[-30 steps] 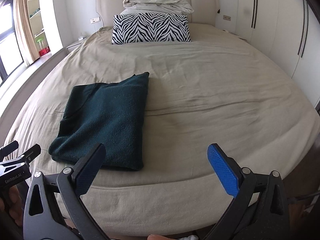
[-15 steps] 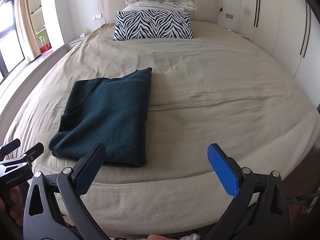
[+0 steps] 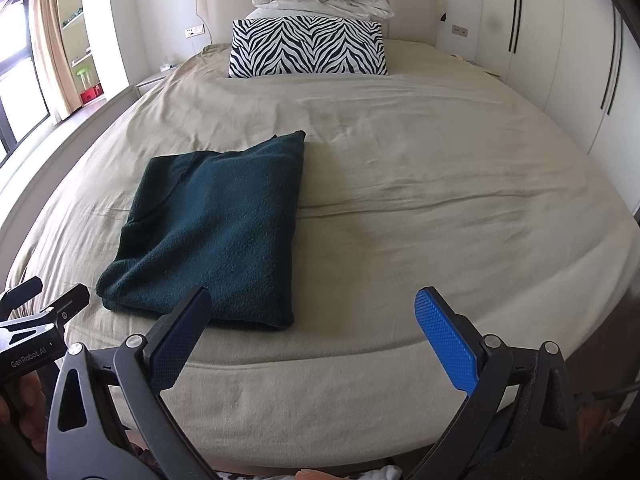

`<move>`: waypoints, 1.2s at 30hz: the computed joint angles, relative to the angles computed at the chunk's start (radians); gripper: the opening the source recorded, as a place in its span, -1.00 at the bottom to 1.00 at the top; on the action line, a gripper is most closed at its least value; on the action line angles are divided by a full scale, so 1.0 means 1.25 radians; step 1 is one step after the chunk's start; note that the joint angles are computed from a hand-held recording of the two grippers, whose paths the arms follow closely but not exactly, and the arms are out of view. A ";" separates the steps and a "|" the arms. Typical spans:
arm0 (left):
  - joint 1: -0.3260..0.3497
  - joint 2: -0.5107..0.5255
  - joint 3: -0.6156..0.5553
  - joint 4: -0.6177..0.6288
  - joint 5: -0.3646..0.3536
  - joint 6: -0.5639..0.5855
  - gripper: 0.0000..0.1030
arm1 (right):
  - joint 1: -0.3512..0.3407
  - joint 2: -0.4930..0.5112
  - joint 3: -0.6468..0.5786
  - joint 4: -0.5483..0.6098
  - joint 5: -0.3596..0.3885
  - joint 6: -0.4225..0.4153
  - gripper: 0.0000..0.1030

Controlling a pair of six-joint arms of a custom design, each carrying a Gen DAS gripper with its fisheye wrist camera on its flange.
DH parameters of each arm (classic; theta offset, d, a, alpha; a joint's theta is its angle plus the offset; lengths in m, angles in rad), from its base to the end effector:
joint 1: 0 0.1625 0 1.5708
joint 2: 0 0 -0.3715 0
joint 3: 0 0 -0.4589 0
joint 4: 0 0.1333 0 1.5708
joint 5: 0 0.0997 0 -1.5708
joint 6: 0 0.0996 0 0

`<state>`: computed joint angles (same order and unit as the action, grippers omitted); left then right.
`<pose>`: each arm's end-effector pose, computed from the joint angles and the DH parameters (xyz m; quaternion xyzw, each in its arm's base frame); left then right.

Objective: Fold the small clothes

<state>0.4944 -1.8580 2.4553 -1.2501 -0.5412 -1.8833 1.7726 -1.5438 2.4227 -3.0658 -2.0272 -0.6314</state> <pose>-0.1550 -0.3320 0.1503 -0.1057 0.8033 -0.4045 0.4241 0.1749 -0.4091 0.1651 0.3129 -0.8766 0.2426 0.2736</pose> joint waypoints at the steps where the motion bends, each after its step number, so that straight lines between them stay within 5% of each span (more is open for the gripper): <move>1: 0.000 0.000 0.000 -0.001 -0.001 0.001 1.00 | 0.000 0.000 0.000 0.000 0.000 0.001 1.00; 36: 0.002 -0.002 0.008 -0.017 -0.002 0.007 1.00 | 0.000 0.001 0.003 -0.002 0.000 0.000 1.00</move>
<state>0.4966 -1.8608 2.4652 -1.2714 -0.5444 -1.8742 1.7724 -1.5423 2.4265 -3.0685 -2.0277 -0.6320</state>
